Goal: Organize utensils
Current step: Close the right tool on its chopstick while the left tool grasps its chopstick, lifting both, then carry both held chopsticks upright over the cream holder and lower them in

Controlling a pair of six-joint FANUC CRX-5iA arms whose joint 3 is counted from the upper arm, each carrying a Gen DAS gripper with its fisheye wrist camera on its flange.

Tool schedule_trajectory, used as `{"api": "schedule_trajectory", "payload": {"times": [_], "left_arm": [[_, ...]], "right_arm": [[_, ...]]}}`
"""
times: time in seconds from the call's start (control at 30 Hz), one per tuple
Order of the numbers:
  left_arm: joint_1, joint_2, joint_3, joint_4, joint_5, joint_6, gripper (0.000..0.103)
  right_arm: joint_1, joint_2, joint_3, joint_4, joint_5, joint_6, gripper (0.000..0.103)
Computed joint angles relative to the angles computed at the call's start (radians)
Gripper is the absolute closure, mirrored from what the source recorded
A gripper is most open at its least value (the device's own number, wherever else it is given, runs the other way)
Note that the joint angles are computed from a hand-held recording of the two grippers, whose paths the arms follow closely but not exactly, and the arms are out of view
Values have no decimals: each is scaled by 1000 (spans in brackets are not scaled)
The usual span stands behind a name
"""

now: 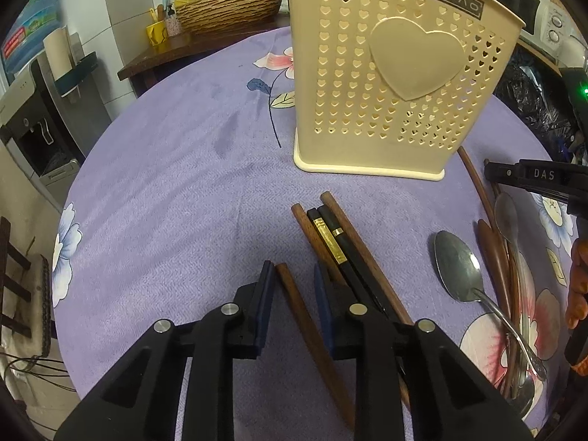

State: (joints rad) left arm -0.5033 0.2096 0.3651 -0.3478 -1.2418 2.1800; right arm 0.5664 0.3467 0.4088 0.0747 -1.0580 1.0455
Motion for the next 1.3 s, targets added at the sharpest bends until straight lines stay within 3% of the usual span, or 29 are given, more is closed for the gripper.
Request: {"api": "schedule_trajectory", "payload": {"times": [0.1, 0.33, 0.77, 1.03, 1.23, 1.3], "left_arm": [[0, 0, 1, -6, -2, 6, 89], [19, 1, -2, 20, 18, 7, 91], [56, -72, -25, 38, 119, 40, 94], [-3, -179, 13, -145, 159, 133, 94], [-67, -205, 53, -306, 150, 224, 94], [-59, -204, 56, -302, 161, 230, 94]], "right_arm": [[1, -1, -3, -1, 10, -5, 90], [4, -11, -21, 1, 52, -15, 93], [40, -134, -144, 138, 246, -50, 95], [82, -302, -302, 317, 452, -85, 95], [94, -374, -380, 461, 533, -149, 95], [93, -384, -394, 494, 543, -172, 95]]}}
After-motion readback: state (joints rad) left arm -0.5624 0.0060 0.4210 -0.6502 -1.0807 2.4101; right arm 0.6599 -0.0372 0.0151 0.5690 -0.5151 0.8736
